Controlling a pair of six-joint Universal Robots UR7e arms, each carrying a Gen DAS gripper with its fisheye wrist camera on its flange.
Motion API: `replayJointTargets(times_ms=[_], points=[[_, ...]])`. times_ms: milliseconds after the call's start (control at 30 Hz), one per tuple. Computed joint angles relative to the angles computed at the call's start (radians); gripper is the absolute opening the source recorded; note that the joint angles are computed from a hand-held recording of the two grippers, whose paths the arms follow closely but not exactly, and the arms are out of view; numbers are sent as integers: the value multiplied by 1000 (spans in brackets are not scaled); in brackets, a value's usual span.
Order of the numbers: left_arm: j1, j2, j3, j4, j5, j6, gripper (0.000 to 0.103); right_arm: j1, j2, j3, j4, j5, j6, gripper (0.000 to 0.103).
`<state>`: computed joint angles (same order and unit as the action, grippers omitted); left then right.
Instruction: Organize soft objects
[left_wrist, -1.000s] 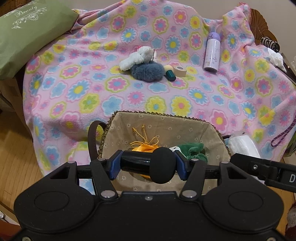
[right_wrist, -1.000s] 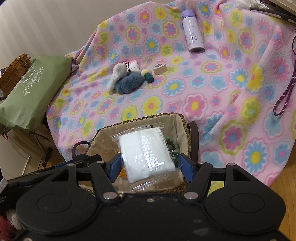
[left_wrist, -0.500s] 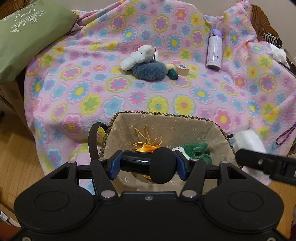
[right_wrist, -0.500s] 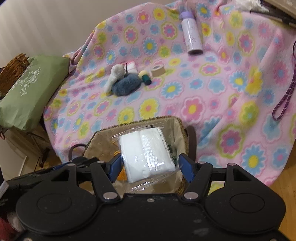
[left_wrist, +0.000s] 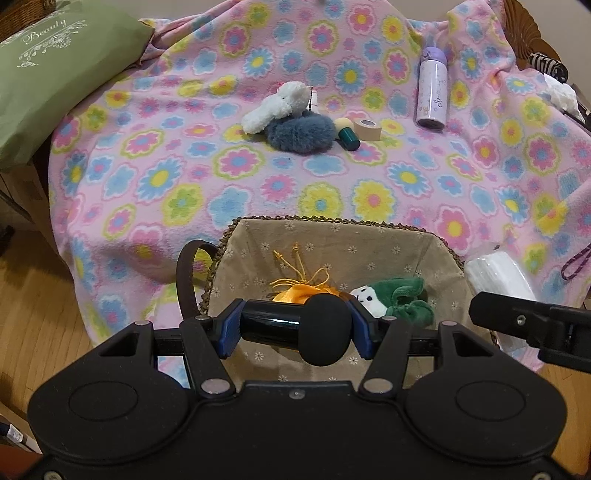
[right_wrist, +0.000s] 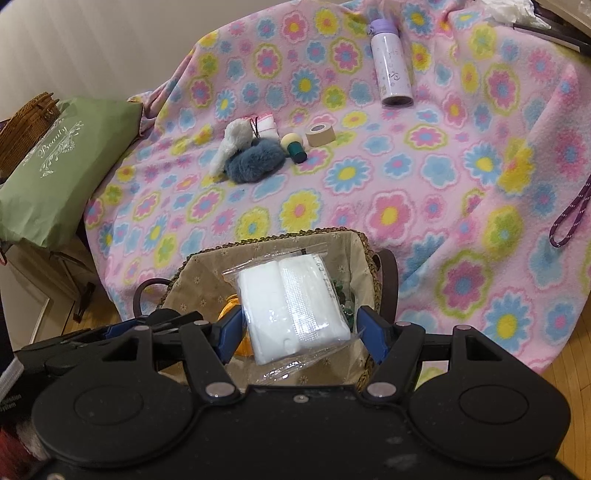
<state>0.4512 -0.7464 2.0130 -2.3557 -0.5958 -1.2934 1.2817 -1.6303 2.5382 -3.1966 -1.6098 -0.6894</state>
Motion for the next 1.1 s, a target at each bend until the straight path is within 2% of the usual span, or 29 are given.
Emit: replayJointTargets(times_ms=[133,200,1100], points=[[0,-2,0,5,0,-6,58,1,-1,-2,6,0,2,71],[-1,-1,-1,6,3,-7,68,1,-2,-2,4,1,-1,71],[-7,-7,-11,77,11,-67,70,-2,-18,-2,20,-2,2,74]])
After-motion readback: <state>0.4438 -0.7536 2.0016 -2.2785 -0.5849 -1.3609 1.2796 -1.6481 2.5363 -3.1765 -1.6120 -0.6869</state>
